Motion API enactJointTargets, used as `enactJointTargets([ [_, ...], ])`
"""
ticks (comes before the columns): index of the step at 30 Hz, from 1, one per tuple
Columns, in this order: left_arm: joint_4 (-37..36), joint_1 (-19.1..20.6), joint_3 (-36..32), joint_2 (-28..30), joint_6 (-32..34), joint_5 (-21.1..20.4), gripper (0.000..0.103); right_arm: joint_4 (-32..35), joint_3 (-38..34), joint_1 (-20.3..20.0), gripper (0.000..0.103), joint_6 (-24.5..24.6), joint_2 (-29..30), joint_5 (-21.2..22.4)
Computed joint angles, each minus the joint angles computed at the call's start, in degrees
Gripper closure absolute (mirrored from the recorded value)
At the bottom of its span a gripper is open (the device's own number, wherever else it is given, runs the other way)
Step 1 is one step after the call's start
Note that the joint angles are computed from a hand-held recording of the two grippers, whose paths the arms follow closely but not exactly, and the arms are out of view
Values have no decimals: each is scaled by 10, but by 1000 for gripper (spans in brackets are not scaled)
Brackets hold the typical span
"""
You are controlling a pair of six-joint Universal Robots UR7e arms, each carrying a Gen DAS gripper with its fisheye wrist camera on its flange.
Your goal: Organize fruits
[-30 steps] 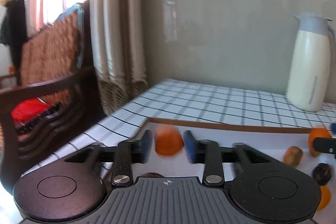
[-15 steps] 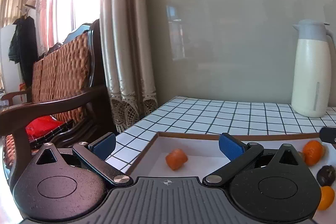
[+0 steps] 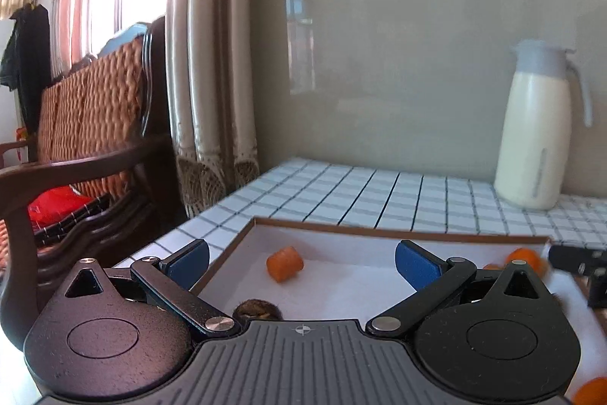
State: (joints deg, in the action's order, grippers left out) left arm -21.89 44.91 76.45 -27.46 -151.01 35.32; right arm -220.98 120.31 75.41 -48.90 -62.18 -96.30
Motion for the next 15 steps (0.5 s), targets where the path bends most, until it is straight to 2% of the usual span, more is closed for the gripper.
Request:
enactJointTargets([
  [2,-5,-11,16,-10,4,0,0,-21,20,6,6,-15,-10,-1],
  [6,-38,-41,78,-42,2,-8,0,-61,76,3,6,-37,-40,26],
  [15,19,-122,172,-88,-116,-43,0,-132,209,-14,6,-55,-106,42],
])
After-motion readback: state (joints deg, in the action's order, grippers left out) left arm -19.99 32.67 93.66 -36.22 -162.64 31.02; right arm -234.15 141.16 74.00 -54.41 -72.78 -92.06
